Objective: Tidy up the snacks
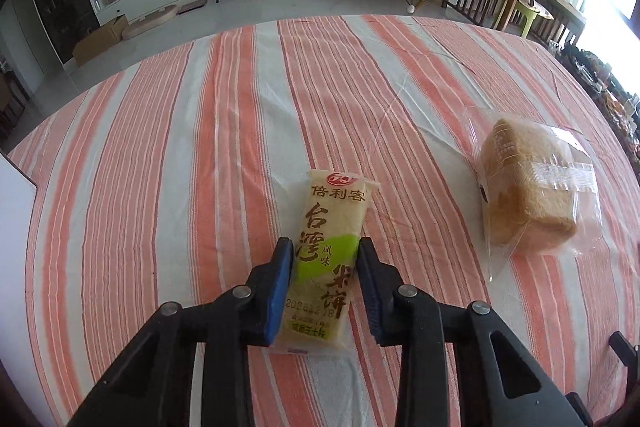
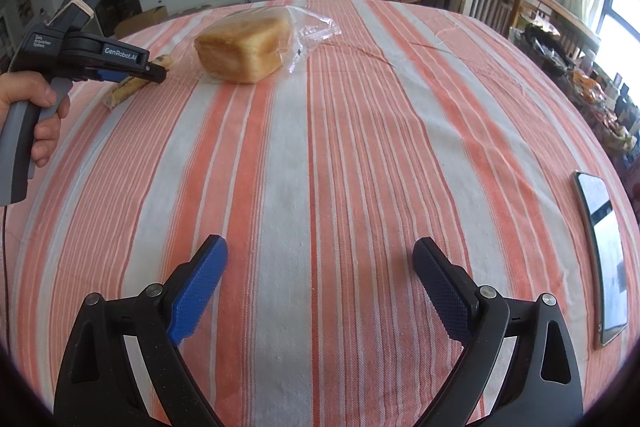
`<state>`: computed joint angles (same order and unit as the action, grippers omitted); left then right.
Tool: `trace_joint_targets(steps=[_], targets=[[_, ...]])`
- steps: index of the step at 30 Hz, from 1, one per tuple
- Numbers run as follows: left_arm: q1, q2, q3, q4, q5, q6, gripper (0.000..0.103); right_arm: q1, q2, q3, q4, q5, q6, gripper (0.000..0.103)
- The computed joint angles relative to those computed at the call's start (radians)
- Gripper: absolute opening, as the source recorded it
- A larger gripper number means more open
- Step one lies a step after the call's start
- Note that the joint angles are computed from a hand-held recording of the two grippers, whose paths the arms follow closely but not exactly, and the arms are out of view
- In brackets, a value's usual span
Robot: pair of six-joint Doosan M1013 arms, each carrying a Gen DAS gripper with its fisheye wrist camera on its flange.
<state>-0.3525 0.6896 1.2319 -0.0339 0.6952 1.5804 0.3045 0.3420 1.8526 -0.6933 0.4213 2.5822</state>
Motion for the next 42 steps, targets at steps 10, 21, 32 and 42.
trace_joint_targets(steps=[10, 21, 32, 42], targets=[[0.034, -0.199, 0.309, -0.003, -0.090, -0.109, 0.029, 0.000, 0.000, 0.000, 0.001, -0.001, -0.001, 0.096], [0.024, -0.265, 0.468, 0.160, -0.250, -0.225, 0.084, 0.000, 0.000, 0.000, 0.002, -0.001, -0.002, 0.096], [0.034, -0.249, 0.478, 0.267, -0.322, -0.343, 0.103, 0.000, 0.000, 0.000, 0.002, -0.001, -0.002, 0.096], [0.033, -0.249, 0.477, 0.266, -0.321, -0.345, 0.103, 0.000, -0.001, 0.000, 0.002, -0.001, -0.002, 0.096]])
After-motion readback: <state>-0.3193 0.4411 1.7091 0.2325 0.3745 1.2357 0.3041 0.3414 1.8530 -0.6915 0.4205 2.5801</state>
